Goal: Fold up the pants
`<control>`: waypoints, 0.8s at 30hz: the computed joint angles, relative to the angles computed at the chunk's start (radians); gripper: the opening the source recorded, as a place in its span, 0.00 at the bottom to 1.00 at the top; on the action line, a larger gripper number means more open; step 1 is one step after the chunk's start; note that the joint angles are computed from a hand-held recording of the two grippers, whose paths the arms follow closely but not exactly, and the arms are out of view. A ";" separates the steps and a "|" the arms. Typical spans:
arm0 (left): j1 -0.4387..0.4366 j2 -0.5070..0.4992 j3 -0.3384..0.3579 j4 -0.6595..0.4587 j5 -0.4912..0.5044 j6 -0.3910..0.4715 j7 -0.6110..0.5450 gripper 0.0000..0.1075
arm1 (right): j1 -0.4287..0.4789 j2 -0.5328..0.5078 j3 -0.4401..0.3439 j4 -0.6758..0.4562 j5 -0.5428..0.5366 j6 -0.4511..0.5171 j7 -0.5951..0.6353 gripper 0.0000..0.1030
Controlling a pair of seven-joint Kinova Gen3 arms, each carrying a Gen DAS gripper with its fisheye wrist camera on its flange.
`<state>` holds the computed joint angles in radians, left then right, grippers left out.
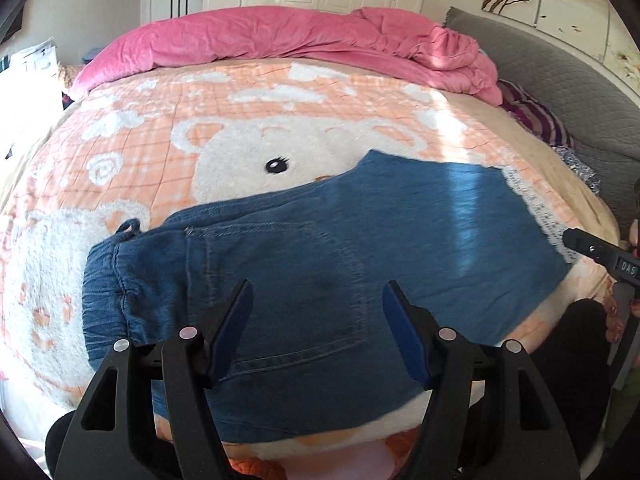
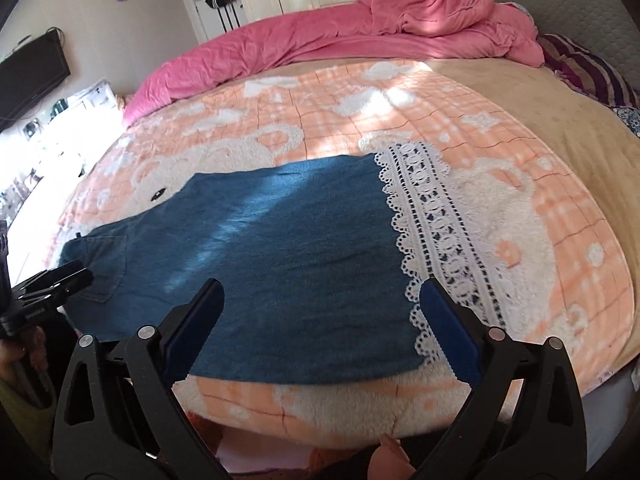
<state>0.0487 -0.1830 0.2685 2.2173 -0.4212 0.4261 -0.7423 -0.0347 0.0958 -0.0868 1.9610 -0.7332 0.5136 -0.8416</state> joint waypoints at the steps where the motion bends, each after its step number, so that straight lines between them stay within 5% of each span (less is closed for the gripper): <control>1: 0.004 -0.004 0.009 -0.008 -0.002 0.008 0.003 0.61 | 0.007 -0.010 0.001 0.004 -0.013 0.003 0.011 0.90; 7: 0.059 0.036 0.030 -0.089 0.002 0.042 -0.014 0.61 | 0.050 -0.042 0.048 0.029 -0.135 0.021 0.084 0.91; 10: 0.102 0.080 0.022 -0.146 -0.001 0.049 -0.025 0.78 | 0.067 -0.032 0.074 0.031 -0.136 0.029 0.039 0.91; 16: 0.204 0.236 -0.023 -0.345 0.062 0.093 -0.166 0.78 | 0.148 0.034 0.093 0.016 -0.216 0.116 -0.001 0.91; 24: 0.278 0.468 -0.059 -0.647 0.145 0.225 -0.367 0.78 | 0.172 0.079 0.060 -0.009 -0.164 0.131 -0.057 0.91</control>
